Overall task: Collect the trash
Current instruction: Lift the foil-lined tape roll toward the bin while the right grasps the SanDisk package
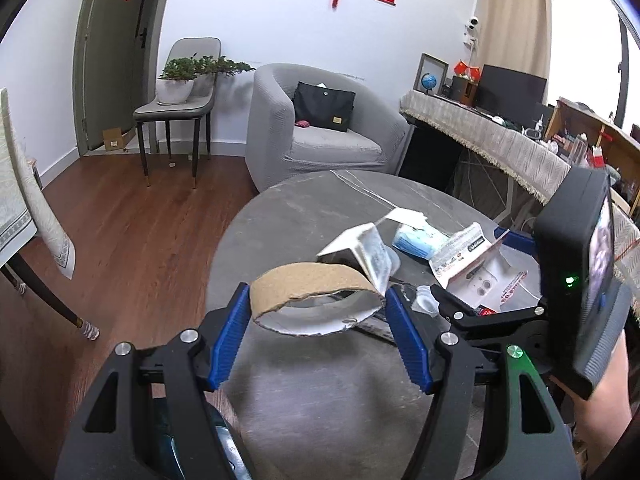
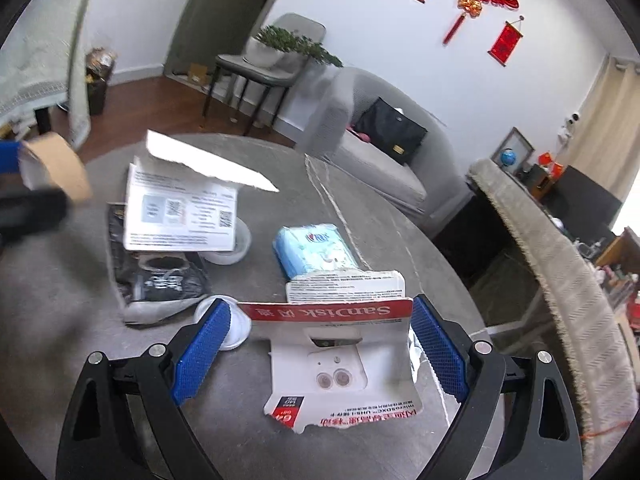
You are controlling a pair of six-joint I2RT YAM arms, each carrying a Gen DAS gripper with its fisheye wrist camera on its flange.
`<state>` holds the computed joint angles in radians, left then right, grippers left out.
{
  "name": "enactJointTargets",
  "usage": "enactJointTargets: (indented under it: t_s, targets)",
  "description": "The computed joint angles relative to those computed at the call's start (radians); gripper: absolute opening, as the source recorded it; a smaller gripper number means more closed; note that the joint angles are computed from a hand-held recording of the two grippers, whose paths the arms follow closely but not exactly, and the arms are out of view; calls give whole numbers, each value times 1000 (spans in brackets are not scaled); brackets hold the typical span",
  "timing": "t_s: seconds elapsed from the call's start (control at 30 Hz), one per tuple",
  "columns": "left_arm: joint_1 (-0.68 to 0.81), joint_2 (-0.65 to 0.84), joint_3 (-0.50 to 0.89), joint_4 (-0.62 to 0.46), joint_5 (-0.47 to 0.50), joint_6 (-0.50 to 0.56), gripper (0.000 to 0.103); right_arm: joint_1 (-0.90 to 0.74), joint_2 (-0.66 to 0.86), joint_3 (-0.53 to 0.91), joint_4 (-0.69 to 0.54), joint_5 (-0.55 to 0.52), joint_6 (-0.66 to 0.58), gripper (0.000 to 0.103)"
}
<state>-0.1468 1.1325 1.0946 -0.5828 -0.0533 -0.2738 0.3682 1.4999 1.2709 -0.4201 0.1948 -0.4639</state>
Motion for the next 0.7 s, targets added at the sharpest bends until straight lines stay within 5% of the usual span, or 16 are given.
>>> enactJointTargets:
  t_s: [0.03, 0.07, 0.47, 0.7]
  targets:
    - [11, -8, -3, -1, 8, 1, 70, 0, 4, 5, -2, 3, 11, 91]
    - [20, -17, -6, -2, 13, 3, 70, -2, 12, 21, -15, 5, 37, 80]
    - [124, -142, -57, -57, 43, 47, 70, 6, -60, 49, -69, -49, 155, 80]
    - [196, -259, -106, -132, 71, 66, 70, 55, -192, -60, -29, -72, 196, 80]
